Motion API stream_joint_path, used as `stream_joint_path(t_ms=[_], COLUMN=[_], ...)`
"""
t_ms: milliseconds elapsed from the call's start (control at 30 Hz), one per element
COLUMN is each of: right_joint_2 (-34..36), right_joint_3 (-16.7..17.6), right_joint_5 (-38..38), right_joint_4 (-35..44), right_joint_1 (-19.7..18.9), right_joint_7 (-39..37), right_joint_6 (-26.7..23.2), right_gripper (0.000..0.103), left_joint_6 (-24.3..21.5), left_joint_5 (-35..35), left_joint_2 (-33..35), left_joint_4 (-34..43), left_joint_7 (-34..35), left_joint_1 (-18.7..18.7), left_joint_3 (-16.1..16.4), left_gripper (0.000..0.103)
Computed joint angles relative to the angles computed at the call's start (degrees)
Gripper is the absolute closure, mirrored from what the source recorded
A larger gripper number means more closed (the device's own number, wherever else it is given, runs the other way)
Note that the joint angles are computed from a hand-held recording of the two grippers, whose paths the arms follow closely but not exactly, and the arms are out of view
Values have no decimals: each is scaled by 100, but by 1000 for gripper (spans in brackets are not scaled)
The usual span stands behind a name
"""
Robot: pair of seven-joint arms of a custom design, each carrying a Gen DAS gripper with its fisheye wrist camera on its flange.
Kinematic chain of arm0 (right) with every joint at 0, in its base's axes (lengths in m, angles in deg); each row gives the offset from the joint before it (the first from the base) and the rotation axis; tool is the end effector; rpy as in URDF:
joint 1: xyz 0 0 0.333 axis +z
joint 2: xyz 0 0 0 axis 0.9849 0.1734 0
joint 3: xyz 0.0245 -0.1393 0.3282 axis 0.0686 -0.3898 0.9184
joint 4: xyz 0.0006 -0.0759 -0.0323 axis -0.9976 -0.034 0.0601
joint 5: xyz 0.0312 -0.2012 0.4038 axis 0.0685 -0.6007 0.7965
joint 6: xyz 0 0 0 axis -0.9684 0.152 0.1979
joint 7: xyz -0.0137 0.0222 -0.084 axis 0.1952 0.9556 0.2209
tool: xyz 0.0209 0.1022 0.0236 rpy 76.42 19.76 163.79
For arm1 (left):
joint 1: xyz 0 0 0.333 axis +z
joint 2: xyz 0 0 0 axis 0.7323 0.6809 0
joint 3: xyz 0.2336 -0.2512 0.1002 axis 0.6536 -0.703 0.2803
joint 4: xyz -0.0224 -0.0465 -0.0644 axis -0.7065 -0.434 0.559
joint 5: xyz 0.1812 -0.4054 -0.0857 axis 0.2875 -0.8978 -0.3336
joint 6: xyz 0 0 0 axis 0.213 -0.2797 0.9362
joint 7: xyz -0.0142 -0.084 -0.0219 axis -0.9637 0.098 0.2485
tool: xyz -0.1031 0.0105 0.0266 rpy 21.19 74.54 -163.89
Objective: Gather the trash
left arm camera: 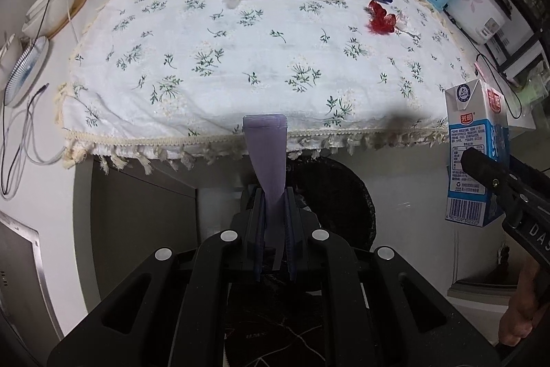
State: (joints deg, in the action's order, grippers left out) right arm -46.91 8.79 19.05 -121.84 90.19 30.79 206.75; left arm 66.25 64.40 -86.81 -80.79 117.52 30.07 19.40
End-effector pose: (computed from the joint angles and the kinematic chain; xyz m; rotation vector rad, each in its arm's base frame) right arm 0.4944 0.0895 0.5466 -2.0452 1.7770 -0.3398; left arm 0.4671 -0.3145 0.5372 -2.1968 1.9636 -0.4353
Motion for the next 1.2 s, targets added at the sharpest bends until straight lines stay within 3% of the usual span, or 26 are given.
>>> stream_joint_path(t_ms=[633, 1200], right_joint_2=[-80, -200], right_joint_3=[-168, -306], right_joint_5=[7, 85], right_joint_4=[-795, -1053], right_joint_1=[-106, -419], right_joint_7=[-381, -542], right_joint_6=[472, 303], right_gripper=[42, 42], left_joint_6=[241, 522], left_joint_5=[-307, -48], left_joint_2=[139, 738], left_joint_4=[-411, -374], left_joint_7=[-483, -747], left_joint_1=[-304, -512], left_joint_3=[-135, -223], left_gripper=[93, 93])
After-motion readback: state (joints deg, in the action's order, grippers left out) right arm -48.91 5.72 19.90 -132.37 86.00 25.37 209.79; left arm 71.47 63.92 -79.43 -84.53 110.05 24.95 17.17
